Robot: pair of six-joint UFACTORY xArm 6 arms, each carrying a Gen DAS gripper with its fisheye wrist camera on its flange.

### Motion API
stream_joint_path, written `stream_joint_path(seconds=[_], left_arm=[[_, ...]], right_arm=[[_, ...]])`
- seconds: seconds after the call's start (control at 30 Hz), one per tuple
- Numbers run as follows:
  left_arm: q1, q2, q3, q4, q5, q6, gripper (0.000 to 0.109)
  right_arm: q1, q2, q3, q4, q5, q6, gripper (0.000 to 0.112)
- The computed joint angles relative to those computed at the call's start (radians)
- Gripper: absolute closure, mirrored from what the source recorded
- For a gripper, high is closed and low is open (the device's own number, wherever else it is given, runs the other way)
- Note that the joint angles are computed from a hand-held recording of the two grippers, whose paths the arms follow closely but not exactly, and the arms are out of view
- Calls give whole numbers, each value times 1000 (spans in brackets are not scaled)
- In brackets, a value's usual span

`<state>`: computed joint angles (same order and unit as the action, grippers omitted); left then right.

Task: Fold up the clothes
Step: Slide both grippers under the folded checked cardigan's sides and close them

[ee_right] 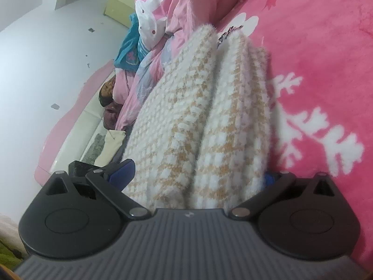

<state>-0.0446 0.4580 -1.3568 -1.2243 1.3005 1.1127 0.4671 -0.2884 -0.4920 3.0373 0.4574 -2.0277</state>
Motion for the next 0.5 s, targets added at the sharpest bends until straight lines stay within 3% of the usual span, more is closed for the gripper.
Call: stream_joint_path(seconds=[0.17, 0.37, 0.5], left_arm=[[-49, 33, -55, 23, -32, -26, 11], [-78, 91, -136, 42, -25, -54, 8], [-99, 117, -176, 48, -34, -99, 6]], right_arm=[[-37, 37, -23, -168, 38, 164, 10], [-121, 166, -115, -443, 129, 374, 13], [-164, 248, -189, -551, 171, 455, 18]])
